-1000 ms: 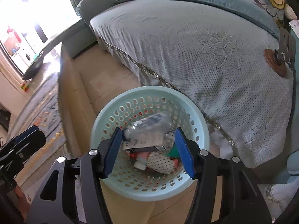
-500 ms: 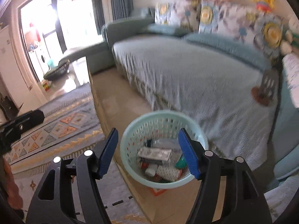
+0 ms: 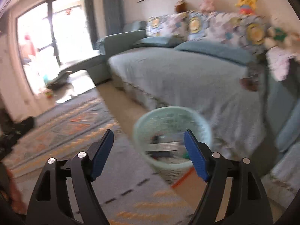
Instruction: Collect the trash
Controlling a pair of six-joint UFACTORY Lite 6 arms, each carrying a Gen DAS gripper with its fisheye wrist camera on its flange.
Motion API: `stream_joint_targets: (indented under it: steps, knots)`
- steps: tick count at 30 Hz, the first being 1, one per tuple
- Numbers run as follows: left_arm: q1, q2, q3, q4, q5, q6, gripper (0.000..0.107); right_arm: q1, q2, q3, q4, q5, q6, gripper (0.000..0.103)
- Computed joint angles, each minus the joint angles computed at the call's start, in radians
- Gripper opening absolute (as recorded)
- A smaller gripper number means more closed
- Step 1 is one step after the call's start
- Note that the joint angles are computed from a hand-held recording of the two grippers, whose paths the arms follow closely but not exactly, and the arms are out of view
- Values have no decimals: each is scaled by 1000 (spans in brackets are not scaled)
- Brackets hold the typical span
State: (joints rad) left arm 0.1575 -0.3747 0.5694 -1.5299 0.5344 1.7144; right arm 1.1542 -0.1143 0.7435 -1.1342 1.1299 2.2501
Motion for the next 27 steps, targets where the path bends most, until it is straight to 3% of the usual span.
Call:
stream_joint_targets:
  steps: [9, 14, 16, 21, 23, 27]
  knots:
    - [-52, -178, -81, 106, -68, -79, 84, 132, 53, 77, 98, 254, -30, 74]
    - [-76, -311, -150, 210, -95, -137, 85, 199, 29, 109, 138, 337, -40, 79]
    - [-99, -327, -156, 237, -140, -162, 85, 224, 14, 130, 144, 362, -67, 81]
    - [-29, -220, -51, 309, -89, -333, 85, 261, -40, 152, 136, 369, -109, 86]
    - [1, -217, -44, 269, -68, -319, 85, 272, -55, 137, 129, 357, -97, 86]
    - [-18, -256, -92, 218, -132, -260, 87, 284, 5, 121, 123, 353, -60, 86]
